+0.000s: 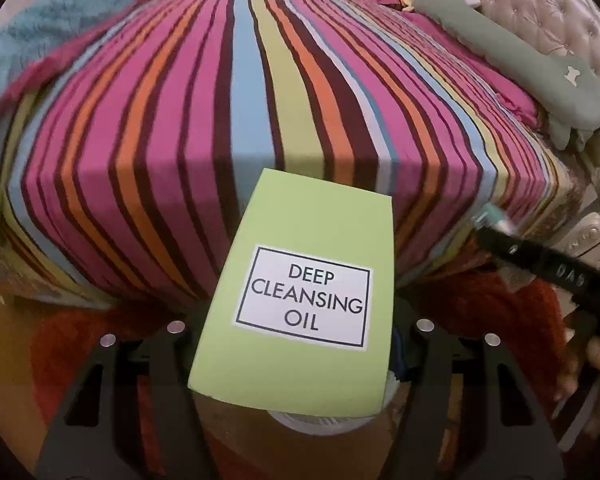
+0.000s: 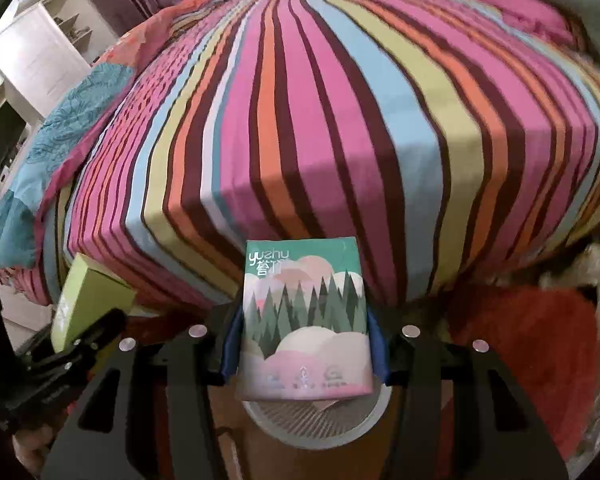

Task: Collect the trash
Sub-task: 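Carry the oil box and tissue pack down over the wastebasket with both tools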

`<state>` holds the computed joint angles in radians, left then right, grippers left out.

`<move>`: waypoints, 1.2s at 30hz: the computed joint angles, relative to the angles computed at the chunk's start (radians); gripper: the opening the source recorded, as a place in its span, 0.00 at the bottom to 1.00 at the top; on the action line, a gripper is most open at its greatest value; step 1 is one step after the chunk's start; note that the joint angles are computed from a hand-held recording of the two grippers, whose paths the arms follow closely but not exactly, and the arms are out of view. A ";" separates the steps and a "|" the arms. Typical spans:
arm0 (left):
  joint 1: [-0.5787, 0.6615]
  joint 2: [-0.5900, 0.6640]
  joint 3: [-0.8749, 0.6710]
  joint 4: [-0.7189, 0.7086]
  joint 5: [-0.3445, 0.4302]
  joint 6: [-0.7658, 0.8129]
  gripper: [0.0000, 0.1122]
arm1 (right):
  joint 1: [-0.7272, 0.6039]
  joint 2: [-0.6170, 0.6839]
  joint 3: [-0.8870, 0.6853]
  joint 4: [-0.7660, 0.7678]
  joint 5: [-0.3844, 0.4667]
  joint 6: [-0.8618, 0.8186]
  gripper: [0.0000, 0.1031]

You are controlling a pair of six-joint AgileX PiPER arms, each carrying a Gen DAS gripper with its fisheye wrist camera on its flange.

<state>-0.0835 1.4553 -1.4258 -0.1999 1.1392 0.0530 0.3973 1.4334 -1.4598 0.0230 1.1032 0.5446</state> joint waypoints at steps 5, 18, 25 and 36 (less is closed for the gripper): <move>-0.043 -0.014 0.075 -0.004 0.003 -0.014 0.55 | 0.026 -0.007 0.075 0.042 -0.015 0.028 0.47; -0.084 0.121 0.155 0.003 0.048 -0.072 0.55 | 0.032 0.086 0.130 0.142 -0.005 0.025 0.47; -0.114 0.207 0.147 0.016 0.062 -0.102 0.55 | -0.007 0.142 0.155 0.202 0.003 0.012 0.47; -0.144 0.280 0.132 0.038 0.079 -0.095 0.55 | -0.040 0.210 0.178 0.254 0.024 0.029 0.47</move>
